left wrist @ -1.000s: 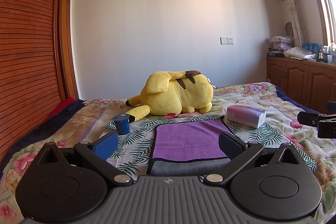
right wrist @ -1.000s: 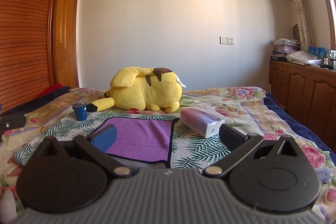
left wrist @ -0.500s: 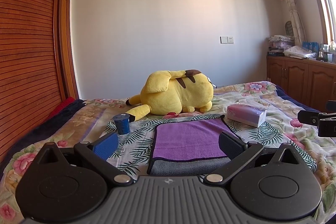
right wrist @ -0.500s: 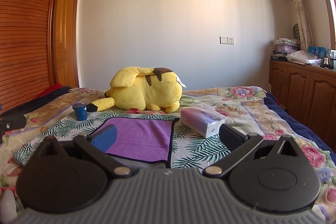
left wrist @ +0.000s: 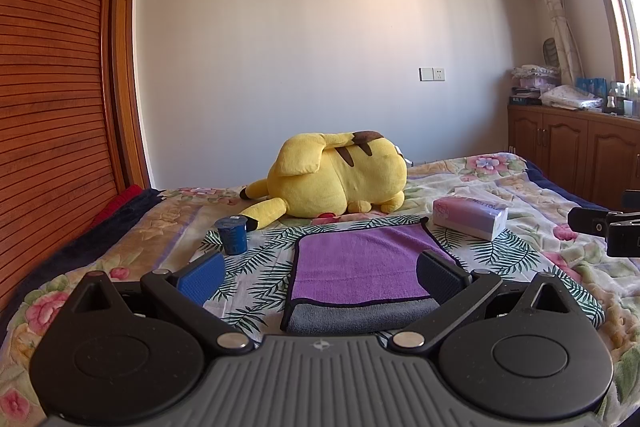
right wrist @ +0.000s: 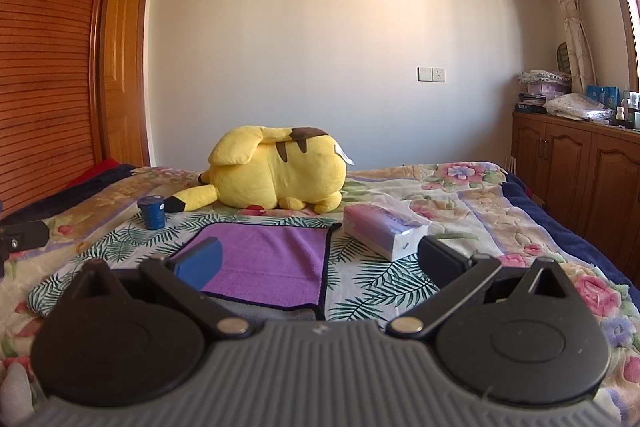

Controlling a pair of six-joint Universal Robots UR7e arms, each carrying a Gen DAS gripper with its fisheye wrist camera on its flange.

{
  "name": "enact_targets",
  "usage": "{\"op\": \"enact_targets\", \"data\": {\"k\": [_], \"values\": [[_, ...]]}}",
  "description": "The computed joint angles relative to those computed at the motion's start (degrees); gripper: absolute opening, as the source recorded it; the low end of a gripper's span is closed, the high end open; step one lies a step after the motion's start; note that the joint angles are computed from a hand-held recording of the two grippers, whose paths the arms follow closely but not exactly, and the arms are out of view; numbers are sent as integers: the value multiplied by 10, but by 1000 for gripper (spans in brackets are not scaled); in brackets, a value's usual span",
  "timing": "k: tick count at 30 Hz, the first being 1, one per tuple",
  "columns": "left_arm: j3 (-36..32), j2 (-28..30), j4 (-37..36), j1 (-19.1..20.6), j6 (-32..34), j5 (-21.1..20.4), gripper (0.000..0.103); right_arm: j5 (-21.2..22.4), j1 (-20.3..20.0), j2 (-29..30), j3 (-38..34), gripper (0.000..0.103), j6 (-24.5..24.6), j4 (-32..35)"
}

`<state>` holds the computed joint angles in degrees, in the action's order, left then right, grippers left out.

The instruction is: Fold towel

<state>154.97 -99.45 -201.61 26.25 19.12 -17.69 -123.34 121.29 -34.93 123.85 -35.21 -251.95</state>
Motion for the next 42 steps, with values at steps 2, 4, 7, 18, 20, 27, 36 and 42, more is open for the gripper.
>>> {"op": "enact_targets", "data": {"k": [2,4,7,18,20,27,36,42], "values": [[0,-1,2,0,-1,0,87,0,0,0,-1,103,0,1],[0,1,-1,0,0,0,87,1,0,-1,0,103,0,2],[0,1,-1,0,0,0,87,-1,1,0,-1,103,1,1],[0,1,1,0,0,0,87,0,1,1,-1,103,0,1],[0,1,1,0,0,0,87,2,-1,-2,1,103,-1,1],[3,-20,15,4,5,-2,87,2,-1,-2,2,103,0,1],[1,4,-24,21,27,-15,87,4,-1,-3,3,103,1,2],[-3,-18,52,18,-15,-11,87,4,0,-4,-1,103,4,22]]}}
